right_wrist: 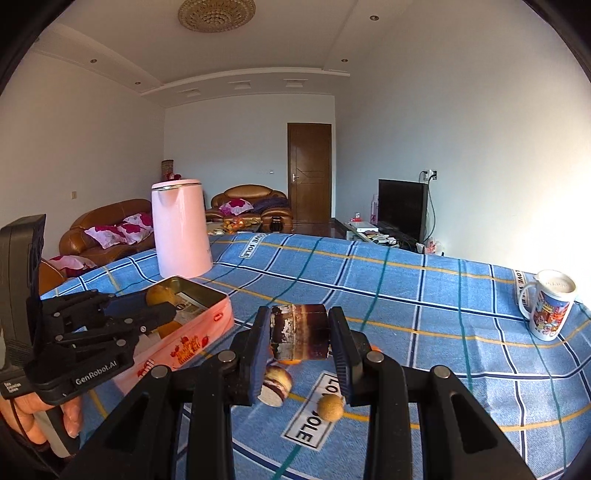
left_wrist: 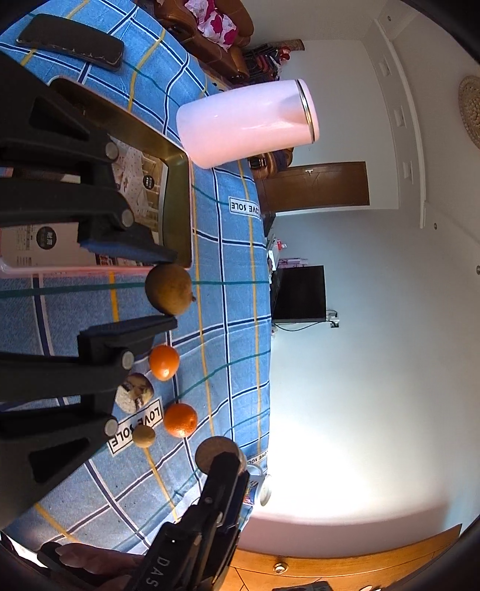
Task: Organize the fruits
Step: 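Place the pastry in the tin with the right tool while the left drops the kiwi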
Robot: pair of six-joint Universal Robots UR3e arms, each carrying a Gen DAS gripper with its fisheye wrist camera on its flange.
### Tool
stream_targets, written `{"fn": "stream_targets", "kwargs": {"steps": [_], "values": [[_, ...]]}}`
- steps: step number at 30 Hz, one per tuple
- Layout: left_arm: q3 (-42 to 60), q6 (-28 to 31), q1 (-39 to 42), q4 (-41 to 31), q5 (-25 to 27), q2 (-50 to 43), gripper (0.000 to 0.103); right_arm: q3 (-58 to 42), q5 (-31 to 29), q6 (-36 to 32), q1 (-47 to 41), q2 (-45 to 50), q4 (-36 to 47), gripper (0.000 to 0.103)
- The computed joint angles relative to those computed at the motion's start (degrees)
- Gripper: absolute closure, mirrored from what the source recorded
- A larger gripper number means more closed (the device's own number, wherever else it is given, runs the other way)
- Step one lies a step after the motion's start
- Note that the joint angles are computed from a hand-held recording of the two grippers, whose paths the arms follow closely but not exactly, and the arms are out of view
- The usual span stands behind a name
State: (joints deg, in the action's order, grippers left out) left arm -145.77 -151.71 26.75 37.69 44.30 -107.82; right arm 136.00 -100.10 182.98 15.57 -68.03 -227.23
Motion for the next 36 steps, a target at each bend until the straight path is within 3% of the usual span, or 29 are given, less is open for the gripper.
{"fn": "stream_targets", "kwargs": {"steps": [12, 22, 36], "values": [[9.31, -0.84, 7.84, -12.14, -0.86, -1.43, 0.073, -25.79, 0.48, -0.89, 8.43, 8.94, 19.49, 0.07], [20.83, 0.29, 7.79, -26.75, 1.13, -5.2, 0.073, -41.56, 2.65, 0.14, 11.66, 17.63, 32.47, 0.07], [24.55, 0.19, 5.99, -28.97, 5.5, -7.46, 0.072, -51.33, 4.16, 0.44, 13.36, 24.13, 44.81, 0.07]]}}
